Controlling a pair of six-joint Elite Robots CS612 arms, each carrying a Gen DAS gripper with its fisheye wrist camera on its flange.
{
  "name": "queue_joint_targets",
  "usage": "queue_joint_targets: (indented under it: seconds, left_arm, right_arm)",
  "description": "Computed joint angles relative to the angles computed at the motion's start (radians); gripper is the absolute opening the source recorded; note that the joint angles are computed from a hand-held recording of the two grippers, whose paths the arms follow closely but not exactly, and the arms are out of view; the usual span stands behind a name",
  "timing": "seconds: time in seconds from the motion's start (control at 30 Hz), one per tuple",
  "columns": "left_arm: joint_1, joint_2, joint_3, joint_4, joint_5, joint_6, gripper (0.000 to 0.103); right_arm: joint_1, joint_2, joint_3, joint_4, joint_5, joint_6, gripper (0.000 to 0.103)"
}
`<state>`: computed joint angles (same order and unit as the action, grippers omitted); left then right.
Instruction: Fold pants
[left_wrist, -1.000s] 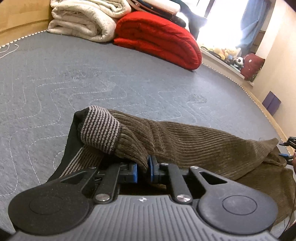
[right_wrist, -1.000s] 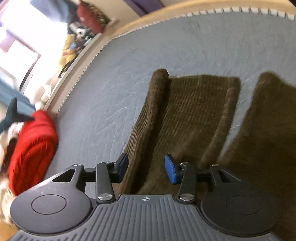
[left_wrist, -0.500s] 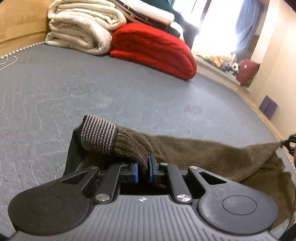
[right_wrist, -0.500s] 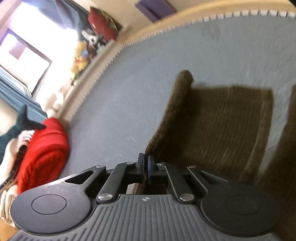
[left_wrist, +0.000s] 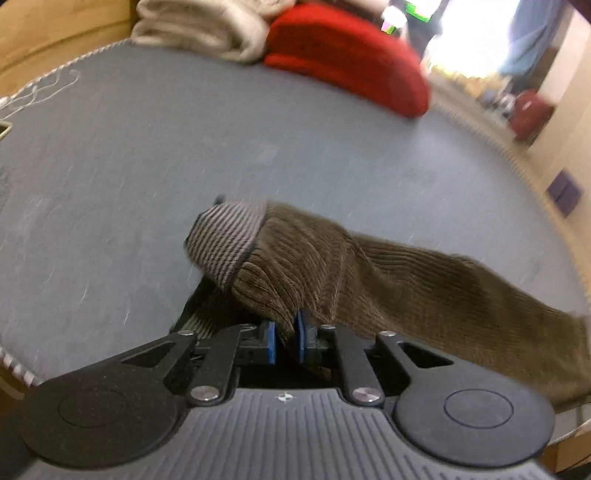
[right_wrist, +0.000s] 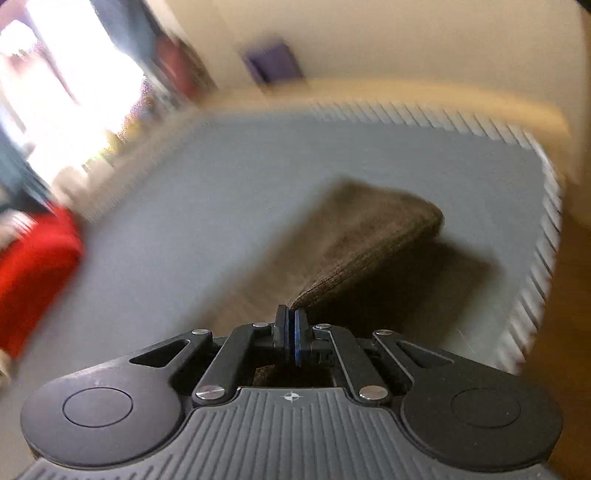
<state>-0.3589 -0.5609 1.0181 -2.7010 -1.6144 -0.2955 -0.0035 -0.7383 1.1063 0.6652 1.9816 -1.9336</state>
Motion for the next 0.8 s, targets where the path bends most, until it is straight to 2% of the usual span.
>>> queue_joint_targets:
  seconds: [0.03, 0.07, 0.1, 0.17, 0.23, 0.3, 0.37, 0.43, 0.57, 0.73, 0.8]
  left_arm:
    - [-0.009, -0.008, 0.011, 0.002, 0.047, -0.001, 0.023]
    - [-0.023, -0.018, 0.026, -0.007, 0.119, -0.005, 0.034]
    - [-0.037, -0.028, 0.047, -0.035, 0.202, -0.015, 0.041]
    - [-0.056, -0.038, 0.078, -0.100, 0.289, -0.016, 0.043]
    - [-0.068, -0.043, 0.103, -0.181, 0.307, 0.008, 0.043]
    - [-0.072, -0.037, 0.116, -0.268, 0.261, 0.082, 0.043]
    - [-0.076, -0.026, 0.122, -0.336, 0.211, 0.170, 0.043]
    - [-0.075, -0.015, 0.120, -0.349, 0.124, 0.236, 0.043]
    - [-0.068, 0.010, 0.080, -0.233, -0.036, 0.244, 0.042]
    - [-0.066, 0.018, 0.063, -0.152, -0.083, 0.279, 0.042]
    - [-0.066, 0.026, 0.043, -0.125, -0.082, 0.297, 0.042]
  right_arm:
    - [-0.010, 0.001, 0.014, 0.014, -0.048, 0.034, 0.002]
    - [-0.020, -0.009, 0.040, -0.005, -0.073, 0.049, 0.002]
    - [-0.025, -0.017, 0.058, -0.027, -0.070, 0.045, 0.002]
    - [-0.027, -0.029, 0.079, -0.054, -0.012, 0.056, 0.007]
    - [-0.037, -0.040, 0.103, -0.095, 0.003, 0.111, 0.007]
    - [-0.055, -0.057, 0.143, -0.142, -0.013, 0.178, 0.011]
    - [-0.070, -0.045, 0.136, -0.138, -0.018, 0.217, 0.026]
    - [-0.080, -0.036, 0.132, -0.126, -0.009, 0.237, 0.029]
    - [-0.099, -0.031, 0.150, -0.131, -0.013, 0.291, 0.028]
    - [-0.106, -0.036, 0.166, -0.128, 0.009, 0.317, 0.027]
    - [-0.107, -0.029, 0.154, -0.111, 0.011, 0.285, 0.008]
